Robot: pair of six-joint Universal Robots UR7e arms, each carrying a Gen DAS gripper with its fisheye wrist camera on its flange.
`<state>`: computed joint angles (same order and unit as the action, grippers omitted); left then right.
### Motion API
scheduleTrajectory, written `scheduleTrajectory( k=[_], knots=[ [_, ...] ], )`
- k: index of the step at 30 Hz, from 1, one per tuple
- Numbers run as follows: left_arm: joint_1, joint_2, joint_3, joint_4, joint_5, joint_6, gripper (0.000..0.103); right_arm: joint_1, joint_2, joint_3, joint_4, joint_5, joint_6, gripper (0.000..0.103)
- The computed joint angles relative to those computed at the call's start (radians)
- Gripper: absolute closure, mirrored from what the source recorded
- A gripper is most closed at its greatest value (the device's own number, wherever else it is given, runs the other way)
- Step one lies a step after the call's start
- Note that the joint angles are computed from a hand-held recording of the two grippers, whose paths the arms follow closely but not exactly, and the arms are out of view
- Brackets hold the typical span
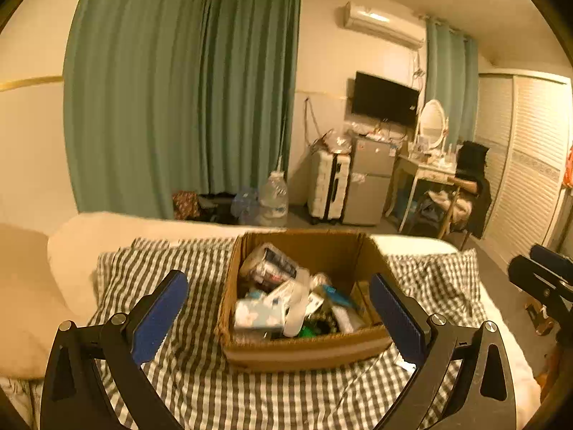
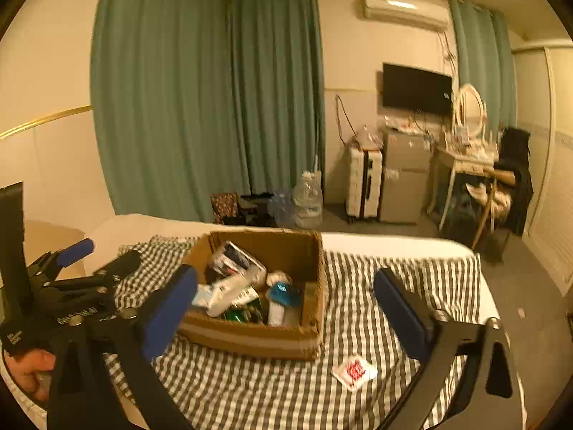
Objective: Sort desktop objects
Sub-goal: 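Move the right tool back down to the white-red sachet on the bed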
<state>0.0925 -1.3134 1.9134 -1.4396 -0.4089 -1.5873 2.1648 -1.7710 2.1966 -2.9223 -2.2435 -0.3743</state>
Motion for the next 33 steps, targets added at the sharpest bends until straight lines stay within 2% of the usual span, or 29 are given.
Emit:
scheduleTrajectory(
  k=[1,3,8,13,18,21,28,31,33],
  knots=[
    [0.002,0.008,-0.007,0.043,-0.019,-0.045,0.000,-0.020,-0.010,0.007,0.020,-0.011,0.020,0.000],
    [0.001,0.009,0.010,0.049,-0.026,-0.084,0.000,-0.076,-0.036,0.029,0.050,0.003,0.050,0.000],
    [-0.001,-0.004,0.100,-0.060,-0.052,-0.100,0.000,-0.236,-0.087,0.118,0.038,0.052,0.105,0.000],
    [0.004,0.011,0.205,-0.205,-0.078,-0.085,0.000,-0.367,-0.047,0.192,-0.017,0.080,0.128,0.000],
    [0.046,0.033,0.325,-0.437,-0.127,-0.018,0.000,-0.423,0.063,0.214,-0.117,0.047,0.091,0.000],
    [0.084,0.050,0.364,-0.509,-0.139,-0.015,0.000,-0.459,0.130,0.202,-0.172,0.041,0.085,0.000],
    [0.164,0.113,0.452,-0.818,-0.143,0.078,0.000,-0.504,0.254,0.155,-0.240,-0.019,0.112,0.000],
    [0.200,0.148,0.472,-0.939,-0.167,0.137,0.000,-0.517,0.301,0.140,-0.260,-0.052,0.109,0.000],
    [0.220,0.164,0.482,-1.005,-0.180,0.171,0.000,-0.528,0.322,0.129,-0.248,-0.075,0.143,0.000]
  ],
)
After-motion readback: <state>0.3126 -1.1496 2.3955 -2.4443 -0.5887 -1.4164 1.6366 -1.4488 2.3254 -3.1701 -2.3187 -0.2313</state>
